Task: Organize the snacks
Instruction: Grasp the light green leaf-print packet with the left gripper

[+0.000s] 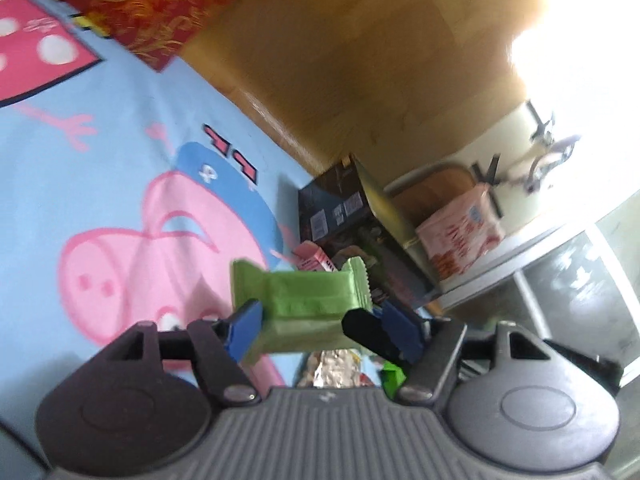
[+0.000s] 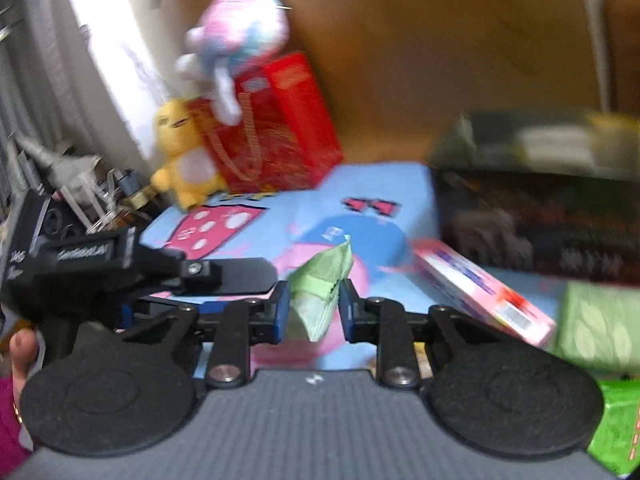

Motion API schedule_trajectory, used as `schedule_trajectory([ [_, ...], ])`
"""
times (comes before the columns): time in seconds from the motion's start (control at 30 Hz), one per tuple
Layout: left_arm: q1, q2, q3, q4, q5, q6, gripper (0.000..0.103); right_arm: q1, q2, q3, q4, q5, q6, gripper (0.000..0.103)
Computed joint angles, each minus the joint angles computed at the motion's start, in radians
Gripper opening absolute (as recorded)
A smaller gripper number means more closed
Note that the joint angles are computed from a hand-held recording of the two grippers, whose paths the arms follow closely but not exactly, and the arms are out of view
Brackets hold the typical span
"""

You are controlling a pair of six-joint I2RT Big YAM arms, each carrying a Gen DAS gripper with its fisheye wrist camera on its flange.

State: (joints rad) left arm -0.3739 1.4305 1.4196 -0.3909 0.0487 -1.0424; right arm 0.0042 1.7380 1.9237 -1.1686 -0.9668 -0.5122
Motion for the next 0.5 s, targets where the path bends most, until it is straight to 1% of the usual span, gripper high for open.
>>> schedule_trajectory([
  [0.03, 0.003, -0.025, -0.029, 0.012, -0.002, -0.015, 0.066, 0.011, -0.017, -0.019, -0.006, -0.004, -0.043, 0.028],
  [0.07, 0.005, -0.044, -0.048, 0.012, -0.007, -0.025, 0.066, 0.018, -0.025, -0.028, -0.017, -0.009, -0.079, 0.025],
  [0.1, 0.005, -0.071, -0.075, 0.009, -0.025, -0.034, 0.066, 0.028, -0.042, -0.050, -0.020, -0.010, -0.118, 0.025],
  [0.17, 0.004, -0.121, -0.118, -0.002, -0.064, -0.045, 0.066, 0.054, -0.083, -0.105, -0.002, -0.008, -0.197, 0.025],
  [0.2, 0.004, -0.143, -0.136, -0.010, -0.081, -0.052, 0.067, 0.066, -0.098, -0.122, -0.010, -0.006, -0.243, 0.025],
  [0.23, 0.003, -0.170, -0.159, -0.016, -0.101, -0.060, 0.067, 0.081, -0.105, -0.130, -0.038, -0.003, -0.294, 0.025],
  [0.27, 0.003, -0.196, -0.180, -0.024, -0.119, -0.067, 0.067, 0.098, -0.106, -0.133, -0.082, 0.000, -0.350, 0.026],
  [0.37, -0.001, -0.255, -0.222, -0.053, -0.173, -0.081, 0.070, 0.137, -0.090, -0.123, -0.245, 0.031, -0.517, 0.028],
  [0.4, -0.002, -0.269, -0.232, -0.058, -0.186, -0.080, 0.070, 0.136, -0.084, -0.114, -0.298, 0.037, -0.569, 0.030],
  [0.43, -0.002, -0.281, -0.240, -0.063, -0.194, -0.076, 0.070, 0.135, -0.086, -0.119, -0.317, 0.032, -0.597, 0.033],
  [0.47, -0.001, -0.290, -0.244, -0.068, -0.199, -0.071, 0.070, 0.129, -0.089, -0.119, -0.330, 0.025, -0.614, 0.040],
  [0.5, -0.001, -0.294, -0.245, -0.074, -0.203, -0.066, 0.070, 0.119, -0.084, -0.108, -0.359, 0.014, -0.634, 0.045],
])
